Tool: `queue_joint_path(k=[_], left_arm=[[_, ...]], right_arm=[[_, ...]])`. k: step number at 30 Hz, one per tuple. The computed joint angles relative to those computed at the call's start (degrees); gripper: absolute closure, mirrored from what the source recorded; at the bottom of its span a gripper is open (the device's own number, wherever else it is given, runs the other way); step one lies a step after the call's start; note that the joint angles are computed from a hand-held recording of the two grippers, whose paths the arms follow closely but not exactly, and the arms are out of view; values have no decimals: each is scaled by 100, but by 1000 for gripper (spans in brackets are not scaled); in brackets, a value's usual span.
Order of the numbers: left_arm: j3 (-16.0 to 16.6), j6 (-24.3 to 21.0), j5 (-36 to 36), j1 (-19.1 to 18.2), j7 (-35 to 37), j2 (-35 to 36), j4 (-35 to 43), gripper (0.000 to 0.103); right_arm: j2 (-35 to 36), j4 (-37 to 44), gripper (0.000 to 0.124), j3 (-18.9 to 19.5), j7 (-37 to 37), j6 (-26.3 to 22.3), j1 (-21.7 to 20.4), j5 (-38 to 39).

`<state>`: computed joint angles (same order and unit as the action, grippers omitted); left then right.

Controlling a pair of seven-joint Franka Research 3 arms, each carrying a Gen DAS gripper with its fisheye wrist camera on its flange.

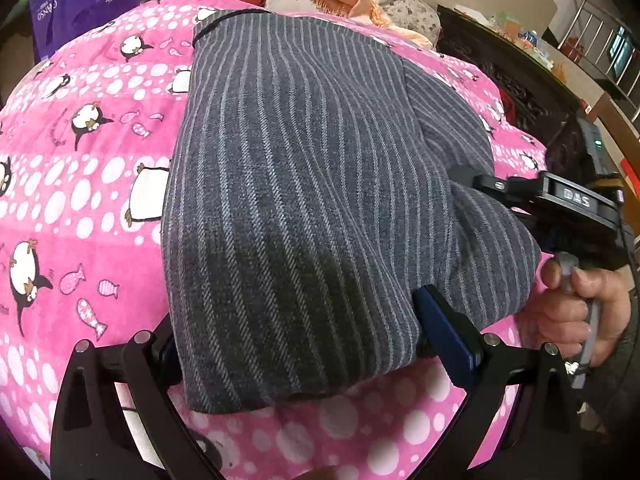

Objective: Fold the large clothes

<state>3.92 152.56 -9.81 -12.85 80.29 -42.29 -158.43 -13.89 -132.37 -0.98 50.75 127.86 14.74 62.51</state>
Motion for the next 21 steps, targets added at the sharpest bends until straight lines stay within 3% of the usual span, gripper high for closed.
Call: queue_joint_path(k=[6,9,14,17,21], left_arm=[[-63,-551,71,138,-158,-315,40,4],[-225,-812,212,270,-322,-585,25,4],[-606,-1090,706,573,-770,-875,84,1],[-726,-1205,995,688,-1083,-937,212,1],[-610,-1442,1105,618,-1238,-889,455,1]], right_arm=[[-1056,-468,84,229,310,667,43,-991],[-1690,-778,84,422,624,1231,38,-1620],[-2548,-1230,78,526,999,1711,158,-2232],[-2841,-1304,77,558,1306,1671,183,-2709],[-3042,-1281,77,610,1641,1442,147,-3416]])
